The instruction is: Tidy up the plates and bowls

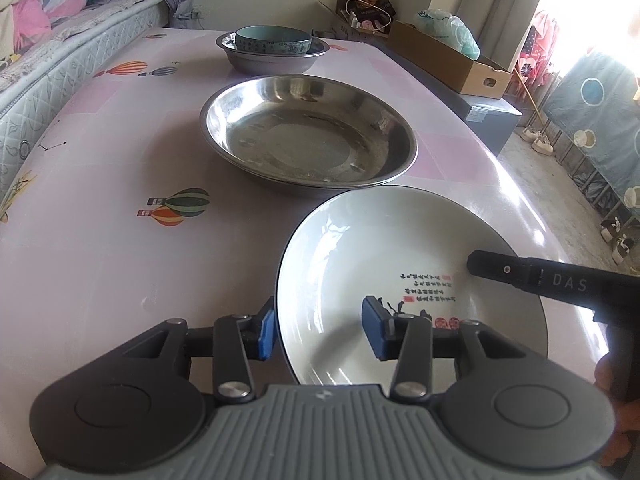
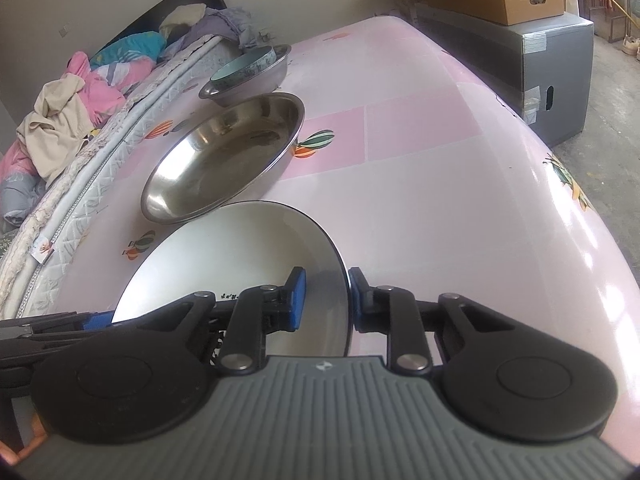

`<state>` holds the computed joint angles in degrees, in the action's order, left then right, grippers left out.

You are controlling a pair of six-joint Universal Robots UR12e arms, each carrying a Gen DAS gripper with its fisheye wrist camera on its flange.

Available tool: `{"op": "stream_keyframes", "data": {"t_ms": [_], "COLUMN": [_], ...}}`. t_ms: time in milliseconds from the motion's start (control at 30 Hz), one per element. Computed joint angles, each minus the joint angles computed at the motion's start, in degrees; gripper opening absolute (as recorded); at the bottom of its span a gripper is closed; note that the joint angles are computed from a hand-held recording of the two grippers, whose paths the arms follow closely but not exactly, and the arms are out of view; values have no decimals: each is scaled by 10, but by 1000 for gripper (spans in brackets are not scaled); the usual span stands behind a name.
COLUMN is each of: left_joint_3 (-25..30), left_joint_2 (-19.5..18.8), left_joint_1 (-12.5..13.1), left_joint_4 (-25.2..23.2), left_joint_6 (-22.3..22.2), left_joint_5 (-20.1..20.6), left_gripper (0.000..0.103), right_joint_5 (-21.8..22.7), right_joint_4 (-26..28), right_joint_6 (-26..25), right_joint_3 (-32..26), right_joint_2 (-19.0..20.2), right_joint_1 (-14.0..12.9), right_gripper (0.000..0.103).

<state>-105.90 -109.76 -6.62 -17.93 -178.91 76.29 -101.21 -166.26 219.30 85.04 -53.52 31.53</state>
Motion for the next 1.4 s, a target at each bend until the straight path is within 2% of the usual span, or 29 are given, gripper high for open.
{"op": "stream_keyframes", "data": {"t_ms": [167, 300, 633, 933, 1400], "left_joint_3": [-3, -4, -1, -5, -5], "left_joint_2": [-1, 0, 5, 5, 5], "left_joint_1": [-2, 1, 4, 3, 3], "left_joint_4": [10, 9, -18, -9, -9], "left_joint_6": [8, 12, 19, 3, 4], "left_joint_5": [11, 5, -4, -8, -8], "left_gripper": [39, 36, 38, 38, 41], "right_joint_5": [-1, 0, 6, -6, -9], "right_joint_4": [-6, -3, -10, -11, -9], "right_joint_6": [3, -2, -11, -19, -16], "right_joint_3": [2, 6, 25, 23, 22], "right_joint_2": [0, -4, -14, -12, -11], "right_joint_1": [-1, -2, 2, 7, 8], "right_gripper": [22, 21, 21, 22, 24]}}
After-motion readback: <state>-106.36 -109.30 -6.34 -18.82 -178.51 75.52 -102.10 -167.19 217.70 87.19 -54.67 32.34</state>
